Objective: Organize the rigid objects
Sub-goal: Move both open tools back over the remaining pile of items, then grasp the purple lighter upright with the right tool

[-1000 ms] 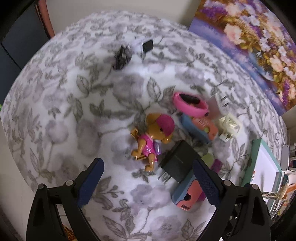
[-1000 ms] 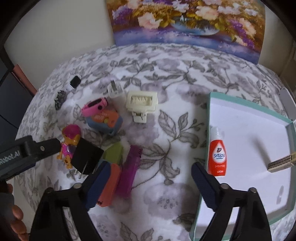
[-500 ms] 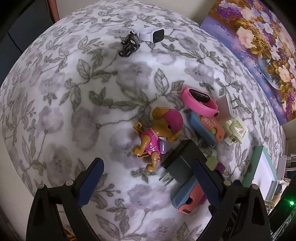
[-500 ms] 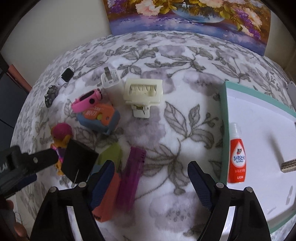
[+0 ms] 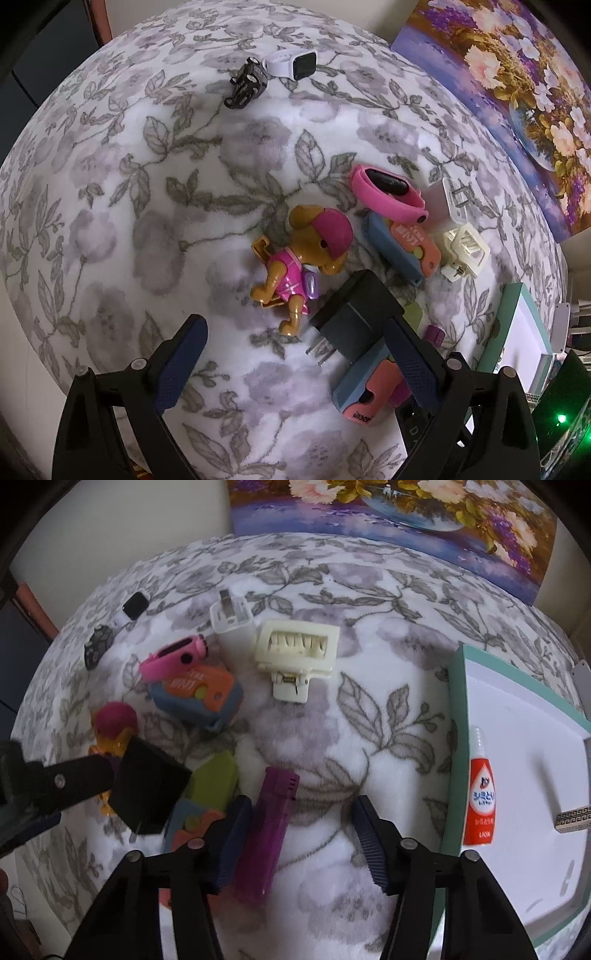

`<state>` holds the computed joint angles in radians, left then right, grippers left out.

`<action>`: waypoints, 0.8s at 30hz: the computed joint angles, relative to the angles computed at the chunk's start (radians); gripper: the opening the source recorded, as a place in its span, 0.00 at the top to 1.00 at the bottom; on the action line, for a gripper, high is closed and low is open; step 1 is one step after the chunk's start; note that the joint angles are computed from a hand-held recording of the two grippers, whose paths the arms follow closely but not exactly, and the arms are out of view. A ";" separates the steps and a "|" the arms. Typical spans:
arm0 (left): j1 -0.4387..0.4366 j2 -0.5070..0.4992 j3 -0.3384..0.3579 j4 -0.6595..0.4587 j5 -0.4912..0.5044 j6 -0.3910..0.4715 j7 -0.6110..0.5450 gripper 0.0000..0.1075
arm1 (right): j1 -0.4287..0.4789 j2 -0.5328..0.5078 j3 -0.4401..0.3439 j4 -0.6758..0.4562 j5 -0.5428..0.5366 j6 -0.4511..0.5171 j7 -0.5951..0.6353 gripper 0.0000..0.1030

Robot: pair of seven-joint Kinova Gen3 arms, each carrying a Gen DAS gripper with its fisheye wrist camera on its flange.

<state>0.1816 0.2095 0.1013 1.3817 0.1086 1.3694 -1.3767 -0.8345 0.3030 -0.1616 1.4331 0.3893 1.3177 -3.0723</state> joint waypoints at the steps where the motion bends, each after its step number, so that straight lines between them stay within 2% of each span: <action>1: -0.001 0.000 0.001 0.002 0.005 0.002 -0.003 0.10 | -0.002 -0.001 -0.002 0.000 -0.001 0.005 0.001 0.48; 5: 0.004 0.000 0.008 0.008 0.016 0.007 -0.017 0.10 | -0.007 -0.012 -0.008 0.009 -0.007 0.012 -0.003 0.60; 12: 0.015 0.013 0.015 0.005 0.037 0.020 -0.032 0.10 | -0.019 -0.028 -0.023 0.025 -0.018 0.020 -0.010 0.68; 15: 0.020 0.012 0.017 0.010 0.040 0.021 -0.040 0.10 | -0.019 -0.037 -0.030 0.032 -0.027 0.023 -0.013 0.74; 16: 0.020 0.012 0.018 0.012 0.042 0.022 -0.045 0.10 | -0.019 -0.042 -0.031 0.037 -0.029 0.020 -0.016 0.79; 24: 0.018 0.006 0.020 0.031 0.078 0.018 -0.060 0.10 | -0.008 -0.115 -0.054 0.106 -0.036 -0.033 -0.101 0.80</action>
<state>0.1992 0.2152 0.1211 1.4127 0.1868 1.3875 -1.4365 -0.8423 0.1881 -0.2158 1.5395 0.3536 1.2848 -3.1730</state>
